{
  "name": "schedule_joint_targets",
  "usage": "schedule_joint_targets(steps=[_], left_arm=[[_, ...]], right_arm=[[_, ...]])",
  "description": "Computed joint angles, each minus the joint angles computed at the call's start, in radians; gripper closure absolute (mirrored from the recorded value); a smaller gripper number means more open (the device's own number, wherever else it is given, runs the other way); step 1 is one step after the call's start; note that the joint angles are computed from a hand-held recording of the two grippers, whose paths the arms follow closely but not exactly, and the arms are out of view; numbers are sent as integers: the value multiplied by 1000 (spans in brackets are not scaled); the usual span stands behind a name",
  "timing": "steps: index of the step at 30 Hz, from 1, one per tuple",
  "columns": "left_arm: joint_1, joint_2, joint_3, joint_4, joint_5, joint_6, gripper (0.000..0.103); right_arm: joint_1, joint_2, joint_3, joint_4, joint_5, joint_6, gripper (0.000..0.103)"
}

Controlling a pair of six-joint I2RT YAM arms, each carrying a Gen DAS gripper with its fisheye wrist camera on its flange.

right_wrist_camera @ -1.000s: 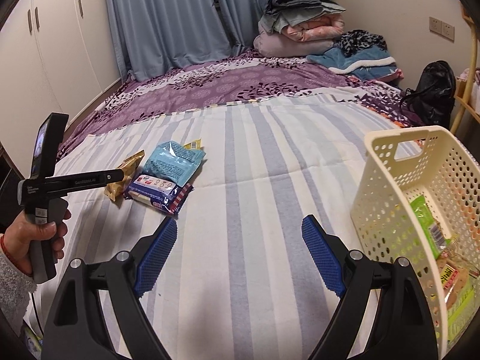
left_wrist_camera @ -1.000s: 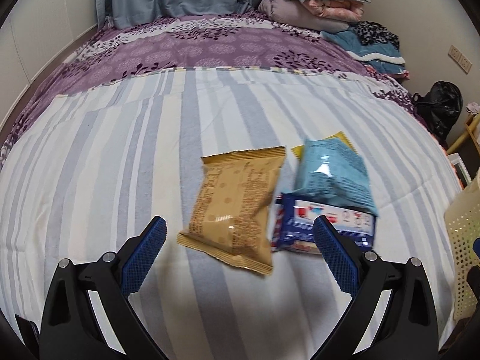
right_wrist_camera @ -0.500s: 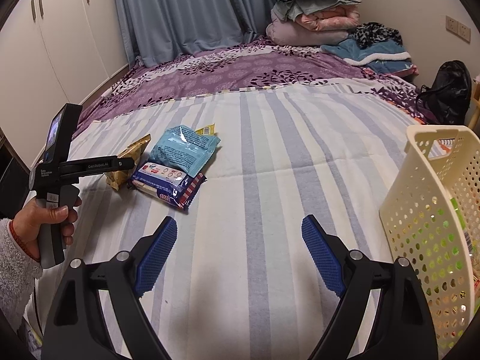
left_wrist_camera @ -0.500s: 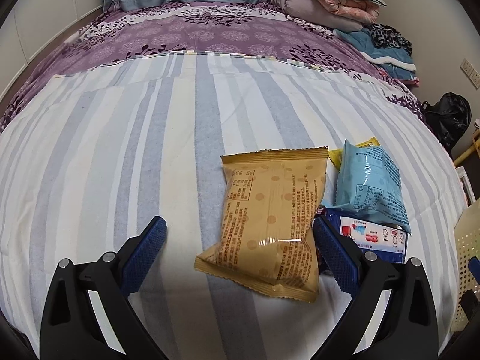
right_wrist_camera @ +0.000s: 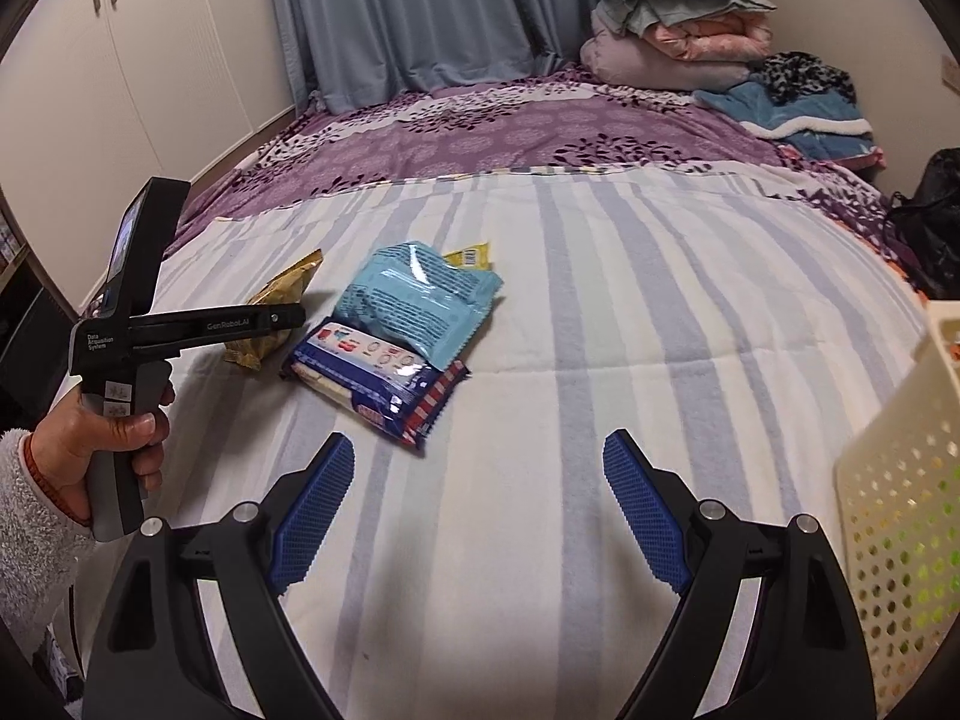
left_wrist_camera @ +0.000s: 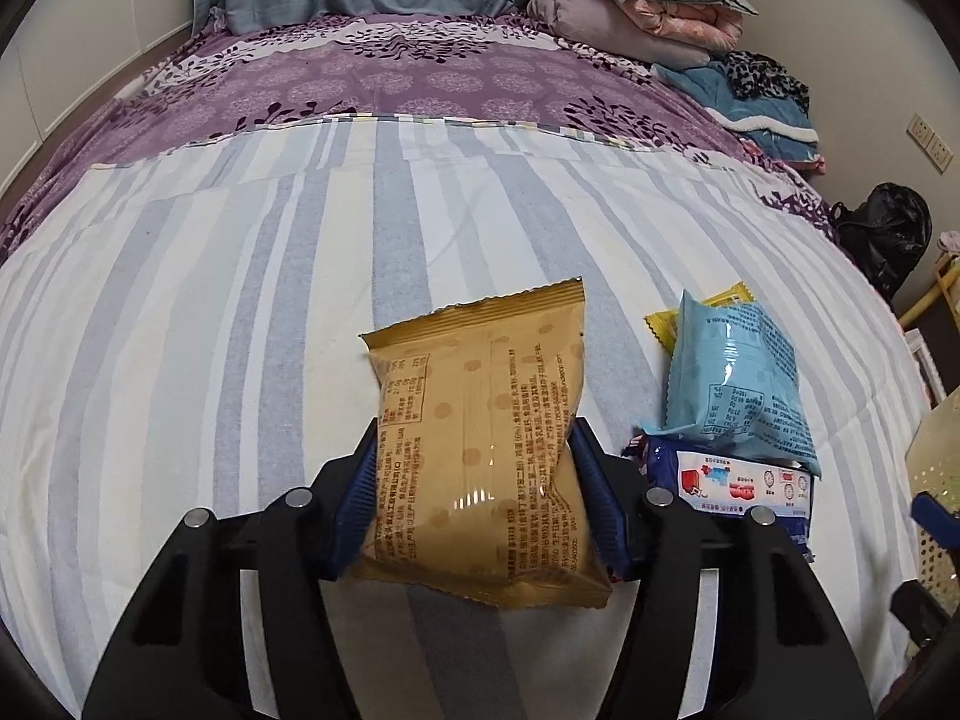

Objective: Organize snacks
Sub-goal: 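Grasp the tan pastry bag with the left tool while the right tool approaches the blue wafer packet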

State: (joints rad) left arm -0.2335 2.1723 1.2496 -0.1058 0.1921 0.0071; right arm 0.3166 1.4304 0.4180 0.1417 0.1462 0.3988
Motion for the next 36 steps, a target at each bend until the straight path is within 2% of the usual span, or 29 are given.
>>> schedule_joint_targets(steps=[7,9,12,18,25,30,33,36], left_arm=[[16,-48,-56,40,-12,12,44],[23,-68,-76,50,-10,16,44],[27,-98,-104,59,-13,17,44],[40,-137,-142,60,-7,19,44],[48,-160,-160,60,2,18,44],[52,-169,-166,61,11,22,44],[53,-174,-174,64,13,24,44],[53,-177,-177,63,13,20,44]], right_arm=[[16,166,92,92,-73,-71,18],[6,213,121,120,-128,-85,18],[-12,294,186,136,-191,-101,18],[-17,411,303,130,-225,-162,18],[-24,444,336,115,-268,-185,17],[4,406,283,105,-311,-180,17],[28,384,254,110,-302,-176,17],[41,393,266,101,-269,-163,23]])
